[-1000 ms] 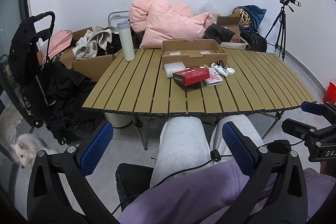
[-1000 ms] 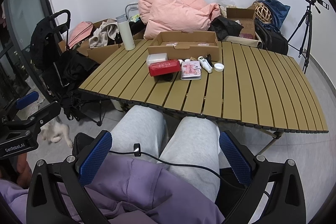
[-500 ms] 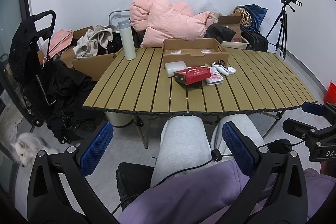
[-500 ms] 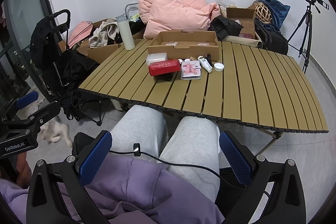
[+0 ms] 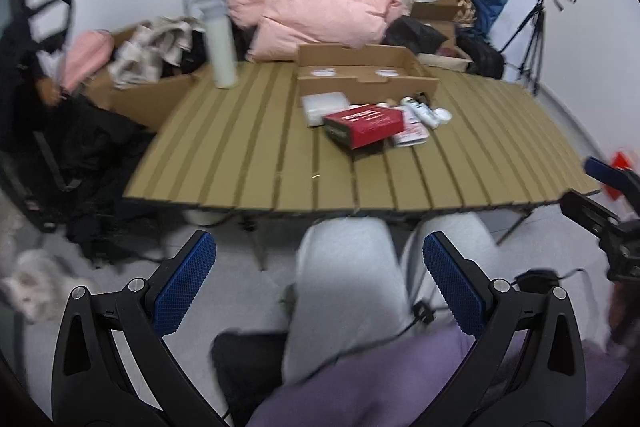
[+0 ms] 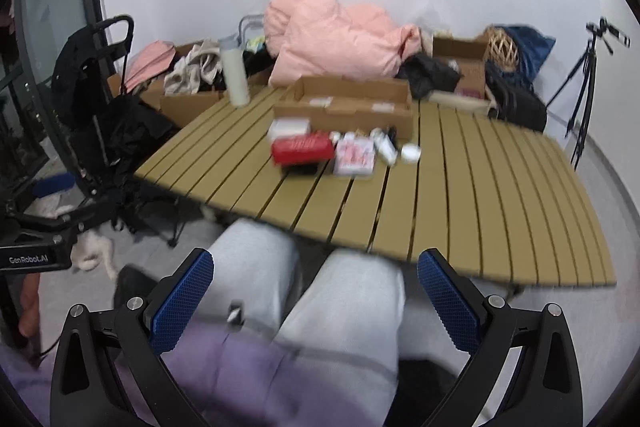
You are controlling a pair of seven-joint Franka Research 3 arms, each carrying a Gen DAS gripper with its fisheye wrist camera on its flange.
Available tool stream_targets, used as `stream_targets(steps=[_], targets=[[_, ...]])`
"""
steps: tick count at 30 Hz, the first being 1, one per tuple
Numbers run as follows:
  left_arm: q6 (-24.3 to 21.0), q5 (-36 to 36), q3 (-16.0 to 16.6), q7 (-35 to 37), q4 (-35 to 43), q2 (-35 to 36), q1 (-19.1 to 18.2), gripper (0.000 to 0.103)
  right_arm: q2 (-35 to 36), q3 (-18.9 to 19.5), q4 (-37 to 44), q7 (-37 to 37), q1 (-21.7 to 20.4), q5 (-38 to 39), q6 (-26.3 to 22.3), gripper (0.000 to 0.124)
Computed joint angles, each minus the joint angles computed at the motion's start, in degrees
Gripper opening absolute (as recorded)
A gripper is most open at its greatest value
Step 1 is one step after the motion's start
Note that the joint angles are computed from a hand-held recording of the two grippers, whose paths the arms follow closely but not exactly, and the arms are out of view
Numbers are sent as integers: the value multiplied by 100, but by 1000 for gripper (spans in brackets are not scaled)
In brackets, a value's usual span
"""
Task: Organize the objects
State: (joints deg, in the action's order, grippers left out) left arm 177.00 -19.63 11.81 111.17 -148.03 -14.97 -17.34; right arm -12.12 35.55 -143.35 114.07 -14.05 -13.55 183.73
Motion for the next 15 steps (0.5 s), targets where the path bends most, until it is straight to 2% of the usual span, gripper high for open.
stream_targets(steps=[1,2,3,4,5,6,7,8,9,10,12,13,14,15], targets=[[87,-602,122,496,164,211,-198,103,368,292,223,191,-500,-587,247,103],[325,-1606,397,1268,482,603,-597,103,772,638,503,88,-901,-806,175,103],[453,-2611,771,2083,753,853,-1097,103,1264,902,849,-415,-1102,-708,-216,103],[356,-3540,1224,2809,1102,1121,-1597,103,1765,1030,1277,-1014,-1103,-390,-927,103],[-46,-4067,1724,3146,1426,1364,-2013,103,2243,1288,1645,-1212,-1303,-474,-1347,103],[-645,-4193,2224,3096,1749,1676,-2342,103,2594,1346,1875,-1007,-1378,-855,-1451,103],[-1194,-3916,2560,2713,2011,1956,-2519,103,2939,1236,2156,-543,-1290,-1407,-1557,103],[-1858,-3455,2710,2126,2412,2360,-2496,103,3164,961,2452,-389,-1002,-1558,-1712,103],[-2211,-3242,2659,1774,2738,2679,-2359,103,3407,672,2826,-271,-694,-1613,-1867,103],[-2346,-3130,2618,1481,2993,2946,-2276,103,3565,520,3051,-246,-547,-1573,-1844,103],[-2285,-3170,2445,1134,3452,3429,-2090,102,3807,-36,3528,-811,28,-740,-1766,102],[-2329,-3191,2331,1098,3669,3614,-1959,99,4079,-170,3988,-1033,206,-446,-1912,100],[-2433,-3373,2122,1246,3922,3780,-1732,91,4366,-141,4401,-1140,232,-312,-2073,91],[-2554,-3601,1889,1463,4186,3938,-1471,88,4665,15,4769,-1159,155,-336,-2248,82]])
